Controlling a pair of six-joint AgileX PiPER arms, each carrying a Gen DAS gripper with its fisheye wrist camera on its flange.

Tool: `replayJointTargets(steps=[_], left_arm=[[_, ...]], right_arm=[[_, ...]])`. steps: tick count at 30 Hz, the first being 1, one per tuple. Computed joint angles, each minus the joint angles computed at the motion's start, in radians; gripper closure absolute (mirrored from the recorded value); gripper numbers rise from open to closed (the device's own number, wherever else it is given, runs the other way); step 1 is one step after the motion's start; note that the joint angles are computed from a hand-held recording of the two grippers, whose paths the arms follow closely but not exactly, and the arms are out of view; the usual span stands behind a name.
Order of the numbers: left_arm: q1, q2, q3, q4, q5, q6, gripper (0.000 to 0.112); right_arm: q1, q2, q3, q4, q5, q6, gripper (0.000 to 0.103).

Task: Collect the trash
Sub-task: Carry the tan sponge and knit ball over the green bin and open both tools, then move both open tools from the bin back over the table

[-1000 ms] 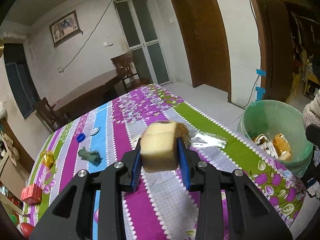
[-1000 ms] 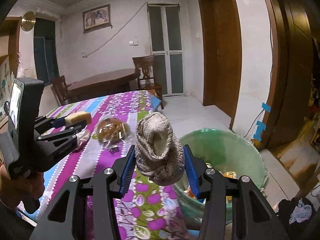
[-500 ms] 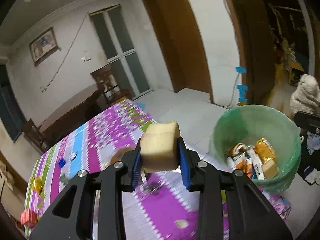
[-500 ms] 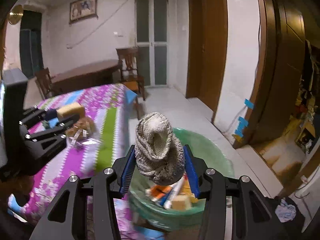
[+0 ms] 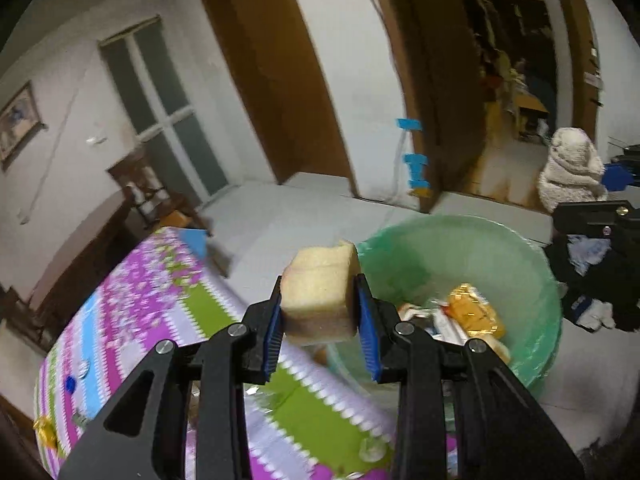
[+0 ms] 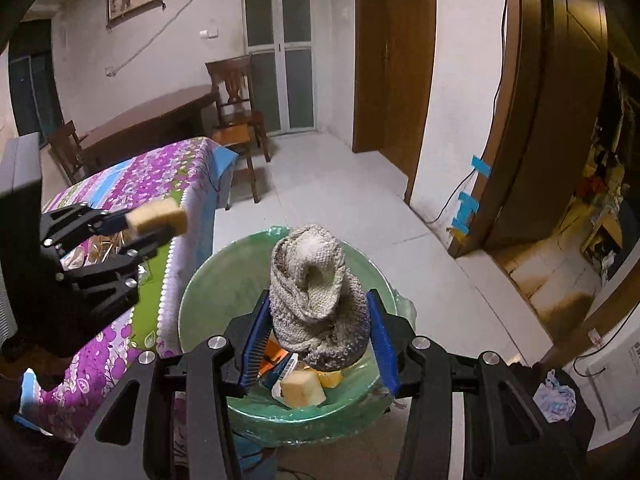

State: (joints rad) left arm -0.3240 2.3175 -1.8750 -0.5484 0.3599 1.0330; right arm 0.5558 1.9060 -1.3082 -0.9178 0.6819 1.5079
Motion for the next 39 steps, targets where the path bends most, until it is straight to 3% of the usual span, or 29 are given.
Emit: replayJointTargets(steps=[5,9,14,16,20,23,25,26,27,30,33,39], left_arm=[[-0.008,0.092,-0.162,0.028,0.185,0.01,0.081],[0.01,0.23,-0.414,0.059,0.433,-0.042,0.081],[0.035,0.372,-0.673,0.059,0.651,-0.084,0.081],[0.04,0.394,-0.711,0.052,0.697,-0.082,0.081],[0.043,0.416,-0.751,0.041,0.735,-0.079,0.081],[0.04,0.398,-0.724,0.034,0.698,-0.068,0.079],[0.034,0.366,-0.666,0.046,0.631,-0.073,0.064],[0.034,0.347,-0.627,0.044,0.59,-0.071,0.052],[0.035,0.329,-0.593,0.035,0.563,-0.064,0.049],[0.043,0.324,-0.59,0.034,0.568,-0.076,0.049],[0.041,0.263,-0.459,0.021,0.484,-0.027,0.049],[0.058,0.172,-0.284,-0.037,0.394,0.045,0.048]], right_arm=[[-0.06,0.024,-0.025,0.125,-0.054,-0.128,0.055],[-0.091,0.054,-0.032,0.206,-0.086,-0.201,0.055],[-0.114,0.099,-0.044,0.295,-0.123,-0.28,0.055],[-0.119,0.116,-0.049,0.319,-0.137,-0.303,0.055],[-0.132,0.138,-0.067,0.353,-0.153,-0.345,0.055],[-0.133,0.156,-0.105,0.35,-0.134,-0.363,0.055],[-0.127,0.172,-0.134,0.305,-0.1,-0.341,0.047],[-0.123,0.173,-0.135,0.28,-0.085,-0.317,0.035],[-0.124,0.176,-0.14,0.258,-0.084,-0.297,0.031],[-0.127,0.175,-0.13,0.248,-0.106,-0.282,0.032],[-0.119,0.175,-0.122,0.237,-0.103,-0.269,0.032],[-0.099,0.163,-0.097,0.182,-0.1,-0.194,0.032]])
